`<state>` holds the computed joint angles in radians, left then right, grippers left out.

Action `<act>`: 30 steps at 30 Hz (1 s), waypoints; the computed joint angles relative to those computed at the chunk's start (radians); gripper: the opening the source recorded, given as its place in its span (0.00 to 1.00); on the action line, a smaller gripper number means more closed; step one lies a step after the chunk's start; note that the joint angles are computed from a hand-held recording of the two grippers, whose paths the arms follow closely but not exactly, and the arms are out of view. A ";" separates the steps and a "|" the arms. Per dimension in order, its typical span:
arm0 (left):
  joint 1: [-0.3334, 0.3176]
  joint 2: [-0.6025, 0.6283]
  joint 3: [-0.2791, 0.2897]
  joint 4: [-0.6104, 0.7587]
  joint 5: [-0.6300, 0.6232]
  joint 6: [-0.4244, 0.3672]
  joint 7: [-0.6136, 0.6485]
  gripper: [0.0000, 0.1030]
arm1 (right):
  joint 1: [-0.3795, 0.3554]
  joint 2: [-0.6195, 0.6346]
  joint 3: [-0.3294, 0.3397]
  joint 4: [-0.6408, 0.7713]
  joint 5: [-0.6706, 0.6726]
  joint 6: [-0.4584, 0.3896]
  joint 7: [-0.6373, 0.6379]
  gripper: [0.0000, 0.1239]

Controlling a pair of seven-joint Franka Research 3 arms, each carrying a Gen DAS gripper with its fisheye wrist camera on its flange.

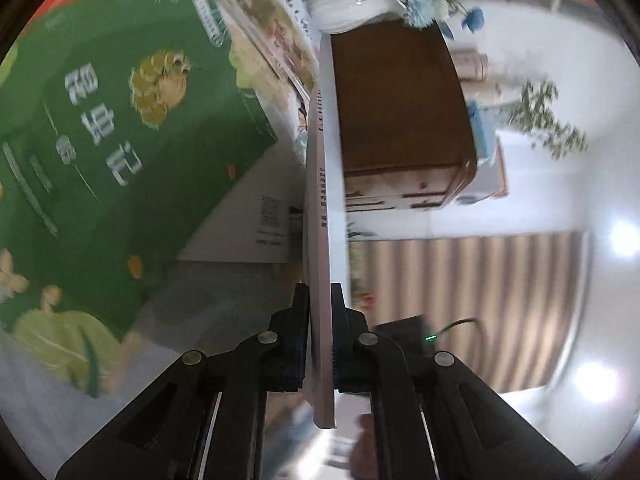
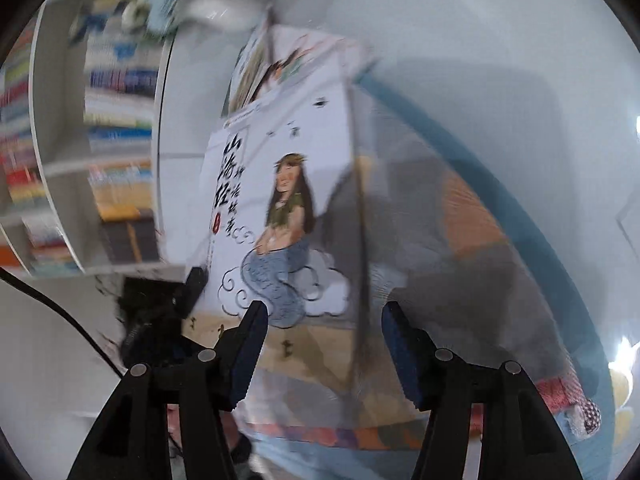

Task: Organize books

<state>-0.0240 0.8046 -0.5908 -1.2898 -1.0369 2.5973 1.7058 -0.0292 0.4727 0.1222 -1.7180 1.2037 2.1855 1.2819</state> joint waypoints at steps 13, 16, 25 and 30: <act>0.008 -0.017 0.011 -0.026 -0.049 -0.007 -0.056 0.05 | -0.014 0.012 0.019 -0.021 0.216 -0.021 -0.111 0.23; -0.045 -0.047 0.086 -0.008 0.102 -0.033 -0.130 0.05 | 0.026 -0.012 0.004 -0.004 0.106 0.029 -0.117 0.19; 0.008 -0.204 0.073 -0.112 0.216 -0.027 -0.039 0.06 | 0.193 -0.131 -0.016 0.017 -0.361 0.233 -0.112 0.19; 0.113 -0.391 0.061 -0.286 0.041 0.008 0.146 0.06 | 0.258 -0.165 0.017 0.037 -0.418 0.336 -0.091 0.19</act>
